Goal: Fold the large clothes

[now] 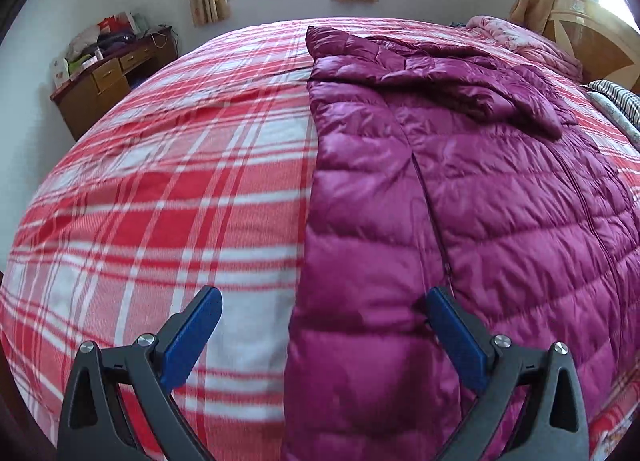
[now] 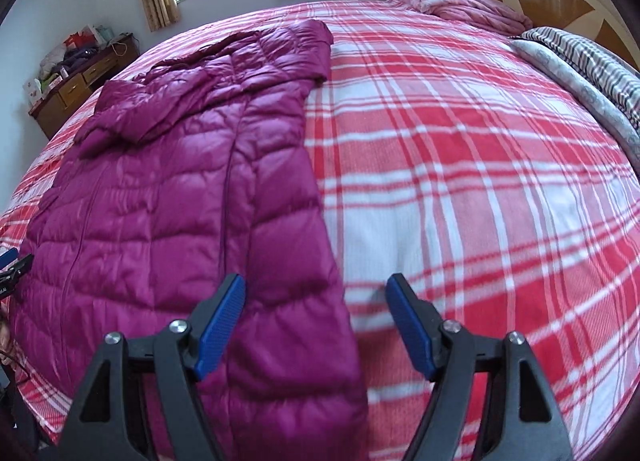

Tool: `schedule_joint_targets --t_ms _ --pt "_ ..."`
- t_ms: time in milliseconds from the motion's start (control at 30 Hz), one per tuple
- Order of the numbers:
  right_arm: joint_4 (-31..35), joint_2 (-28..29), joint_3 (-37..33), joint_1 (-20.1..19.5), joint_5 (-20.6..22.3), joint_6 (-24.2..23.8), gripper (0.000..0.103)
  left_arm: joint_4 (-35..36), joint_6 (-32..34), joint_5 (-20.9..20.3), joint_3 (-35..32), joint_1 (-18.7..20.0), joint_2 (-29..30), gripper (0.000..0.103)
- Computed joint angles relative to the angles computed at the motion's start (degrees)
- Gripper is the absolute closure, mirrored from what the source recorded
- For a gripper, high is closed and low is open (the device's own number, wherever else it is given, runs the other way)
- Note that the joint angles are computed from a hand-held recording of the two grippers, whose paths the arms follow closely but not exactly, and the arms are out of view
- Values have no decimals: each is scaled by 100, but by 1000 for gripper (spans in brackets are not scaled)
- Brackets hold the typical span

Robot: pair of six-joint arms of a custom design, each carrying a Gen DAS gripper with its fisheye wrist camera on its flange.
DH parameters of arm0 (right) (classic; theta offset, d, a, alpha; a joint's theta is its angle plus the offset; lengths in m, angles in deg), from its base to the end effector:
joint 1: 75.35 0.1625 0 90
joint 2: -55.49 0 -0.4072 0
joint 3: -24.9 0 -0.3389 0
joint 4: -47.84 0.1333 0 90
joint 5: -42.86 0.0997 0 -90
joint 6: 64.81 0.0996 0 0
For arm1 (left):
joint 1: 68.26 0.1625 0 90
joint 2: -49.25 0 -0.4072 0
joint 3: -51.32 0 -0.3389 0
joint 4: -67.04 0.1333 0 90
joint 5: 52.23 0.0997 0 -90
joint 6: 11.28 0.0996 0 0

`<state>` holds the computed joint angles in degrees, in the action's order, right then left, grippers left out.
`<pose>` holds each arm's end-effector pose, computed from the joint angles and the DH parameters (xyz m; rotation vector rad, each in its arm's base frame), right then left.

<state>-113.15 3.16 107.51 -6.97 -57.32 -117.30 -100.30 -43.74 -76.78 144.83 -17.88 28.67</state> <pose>-0.1434 -0.6757 0.3047 0.5881 -2.4416 0.6085 -0.1995 -0.5921 -0.0519 0.0796 2.1084 -0.8631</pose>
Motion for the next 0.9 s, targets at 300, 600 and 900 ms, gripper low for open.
schedule_joint_targets --t_ms 300,600,900 --pt "-44 -510 822 -249 137 -65 27 -76 -440 -428 659 -193 -229 1" --pt "797 -745 803 -367 737 56 87 -795 321 -815 922 -376 -234 79" --pt "1016 -1504 1213 -436 1886 -54 91 -3029 1386 -759 1622 -864 -575 96"
